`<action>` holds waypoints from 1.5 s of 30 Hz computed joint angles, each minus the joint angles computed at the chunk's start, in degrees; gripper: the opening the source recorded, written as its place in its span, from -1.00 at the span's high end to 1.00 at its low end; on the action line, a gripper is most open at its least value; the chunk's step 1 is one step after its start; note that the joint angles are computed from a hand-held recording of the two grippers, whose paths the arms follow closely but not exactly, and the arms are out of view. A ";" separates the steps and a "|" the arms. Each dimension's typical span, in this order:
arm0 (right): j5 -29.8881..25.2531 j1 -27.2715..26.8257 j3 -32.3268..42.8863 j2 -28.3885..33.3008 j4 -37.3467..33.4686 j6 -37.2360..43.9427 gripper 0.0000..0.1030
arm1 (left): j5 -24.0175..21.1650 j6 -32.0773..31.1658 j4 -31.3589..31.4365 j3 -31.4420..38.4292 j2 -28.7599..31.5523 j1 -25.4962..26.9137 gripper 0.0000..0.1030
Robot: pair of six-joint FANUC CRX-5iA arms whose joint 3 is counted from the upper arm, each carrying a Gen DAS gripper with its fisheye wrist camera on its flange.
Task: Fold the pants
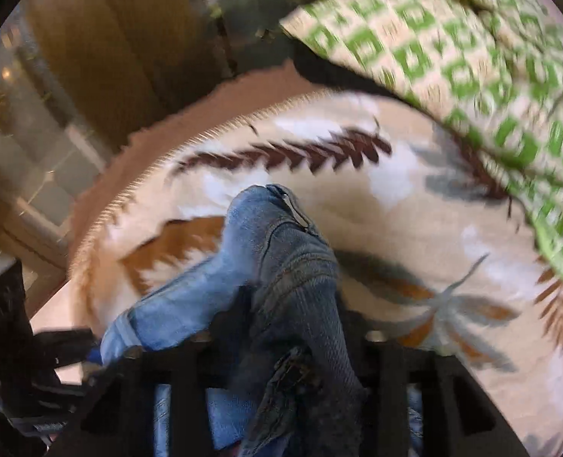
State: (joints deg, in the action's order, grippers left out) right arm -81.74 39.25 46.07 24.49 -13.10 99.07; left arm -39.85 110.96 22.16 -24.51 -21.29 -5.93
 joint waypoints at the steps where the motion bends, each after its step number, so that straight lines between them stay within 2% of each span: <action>1: 1.02 0.35 -1.09 -0.02 0.82 -0.85 -0.32 | -0.43 0.03 -0.07 0.19 -0.04 0.08 0.45; 3: 2.82 0.38 -2.63 -0.11 1.62 -2.36 -0.70 | -1.94 1.74 -2.77 2.08 0.59 -0.47 0.42; 4: 3.28 0.21 -2.85 0.00 1.96 -3.40 -0.79 | -1.77 1.61 -2.92 2.06 0.40 -0.71 0.38; 6: 1.86 -0.65 -1.52 0.68 0.89 -4.28 -0.82 | -0.13 0.45 -1.17 0.99 0.10 -0.79 0.19; 8: 0.92 -1.25 -0.59 0.90 0.21 -3.76 -0.85 | 4.01 -5.08 5.51 -2.16 -0.35 -1.05 -0.37; 9: 0.95 -1.43 -0.50 0.58 0.35 -3.30 -0.90 | 3.78 -5.47 5.83 -1.86 -0.23 -1.21 -0.42; 12: 1.73 -2.05 -0.88 -1.03 0.23 -3.47 -0.91 | -0.72 -2.14 4.74 0.53 -0.35 -0.34 -0.66; 14: 1.93 -2.89 -0.66 -2.03 -0.23 -3.62 -0.91 | -0.04 0.52 4.40 -0.05 -2.63 0.60 -0.91; 16: 3.32 -4.30 -2.73 -5.01 -0.90 -3.59 -0.93 | -0.66 3.74 1.86 0.55 -5.07 1.31 -0.95; 19: 4.23 -8.14 -7.75 -11.31 -2.53 -2.37 -0.96 | -7.48 8.42 -5.22 6.41 -4.93 0.64 -1.00; 21: 4.23 -11.84 -11.68 -15.87 -4.30 -0.55 -0.99 | -12.18 12.59 -13.56 12.73 -3.04 -3.37 -1.00; 24: 2.71 -17.74 -17.23 -21.75 -6.44 1.63 -0.99 | -15.56 12.77 -19.76 20.05 1.41 -10.91 -1.00; 26: 2.02 -21.72 -21.47 -25.58 -6.31 3.28 -0.99 | -17.07 10.29 -21.18 25.29 6.29 -16.42 -1.00; 28: 0.09 -26.98 -25.13 -28.82 -6.30 5.16 -0.99 | -17.01 8.62 -21.01 28.96 10.57 -20.80 -1.00; 31: -1.64 -35.24 -28.55 -31.64 -7.53 7.11 -0.99 | -16.02 5.04 -17.40 33.94 17.70 -26.13 -1.00; 33: -3.59 -41.78 -29.18 -32.22 -9.98 8.66 -0.99 | -16.43 3.15 -16.04 38.55 23.29 -29.83 -1.00; 38: -8.09 -54.33 -29.19 -31.54 -15.45 13.11 -0.99 | -19.35 -0.21 -12.29 48.36 33.70 -35.93 -1.00; 41: -10.22 -58.24 -28.77 -30.33 -17.74 15.16 -0.99 | -21.34 -1.31 -11.79 52.49 37.06 -38.20 -1.00; 45: -13.04 -62.45 -27.70 -26.81 -23.11 16.33 -0.99 | -21.23 -2.31 -8.22 51.03 37.28 -39.10 -1.00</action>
